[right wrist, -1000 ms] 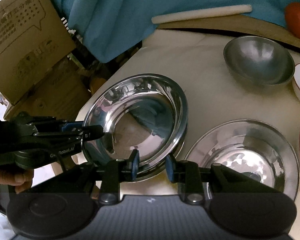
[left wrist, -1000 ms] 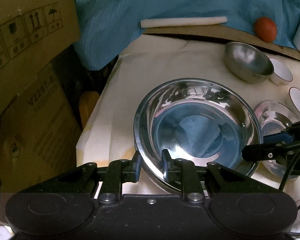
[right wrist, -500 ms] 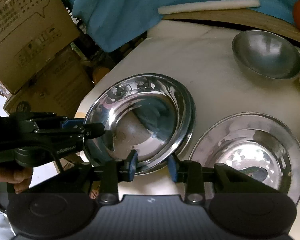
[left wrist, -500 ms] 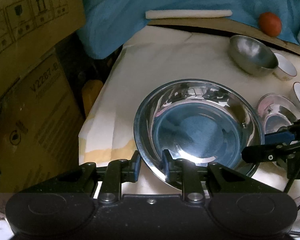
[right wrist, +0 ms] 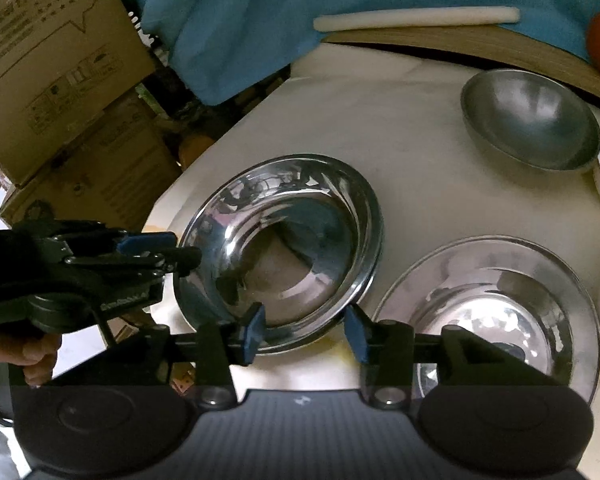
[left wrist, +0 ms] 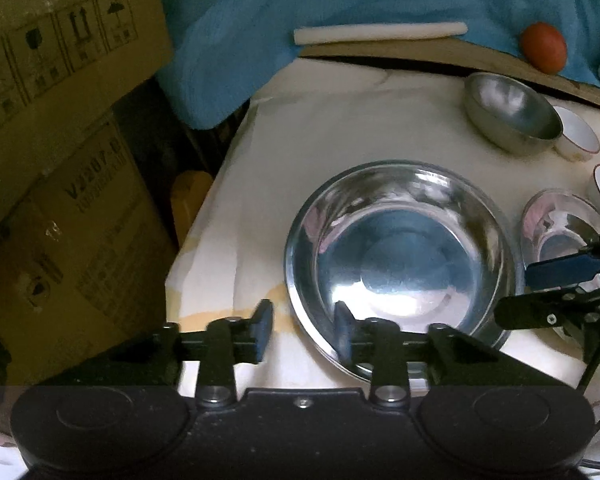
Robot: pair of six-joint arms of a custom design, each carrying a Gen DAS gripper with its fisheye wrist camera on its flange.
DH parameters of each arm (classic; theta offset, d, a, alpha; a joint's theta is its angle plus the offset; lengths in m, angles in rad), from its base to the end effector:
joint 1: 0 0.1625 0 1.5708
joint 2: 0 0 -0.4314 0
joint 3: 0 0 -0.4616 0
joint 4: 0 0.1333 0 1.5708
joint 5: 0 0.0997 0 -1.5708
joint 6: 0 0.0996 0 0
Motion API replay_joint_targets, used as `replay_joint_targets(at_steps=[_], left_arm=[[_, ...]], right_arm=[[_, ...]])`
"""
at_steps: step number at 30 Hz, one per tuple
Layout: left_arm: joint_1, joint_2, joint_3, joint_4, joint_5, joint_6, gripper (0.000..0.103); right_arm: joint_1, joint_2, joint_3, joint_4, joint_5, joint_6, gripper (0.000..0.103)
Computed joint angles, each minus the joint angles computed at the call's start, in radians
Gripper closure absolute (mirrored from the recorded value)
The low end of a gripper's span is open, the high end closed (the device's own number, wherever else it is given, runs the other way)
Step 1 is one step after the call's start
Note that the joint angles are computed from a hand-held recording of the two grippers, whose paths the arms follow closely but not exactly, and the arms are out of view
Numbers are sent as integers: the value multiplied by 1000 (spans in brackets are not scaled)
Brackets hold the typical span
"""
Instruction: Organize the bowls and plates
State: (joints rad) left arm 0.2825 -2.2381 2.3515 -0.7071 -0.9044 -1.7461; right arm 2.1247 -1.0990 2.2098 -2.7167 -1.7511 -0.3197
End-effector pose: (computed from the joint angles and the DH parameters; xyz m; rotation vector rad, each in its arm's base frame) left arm -0.1210 -0.2380 0.3227 -0.0981 2.0877 -0.6519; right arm 0.3633 -0.3680 0.0387 1.2503 -2.6890 0.0830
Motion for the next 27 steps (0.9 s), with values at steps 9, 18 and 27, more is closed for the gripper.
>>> replay_joint_targets(at_steps=[9, 18, 27], left_arm=[[-4, 52, -25, 8, 88, 36, 20], [65, 110, -21, -190, 215, 314, 3], [127, 164, 23, -553, 257, 727, 1]], right_arm=[[-10, -33, 22, -53, 5, -6, 22], [-30, -115, 84, -161, -45, 56, 0], [-64, -239, 170, -225, -160, 158, 0]])
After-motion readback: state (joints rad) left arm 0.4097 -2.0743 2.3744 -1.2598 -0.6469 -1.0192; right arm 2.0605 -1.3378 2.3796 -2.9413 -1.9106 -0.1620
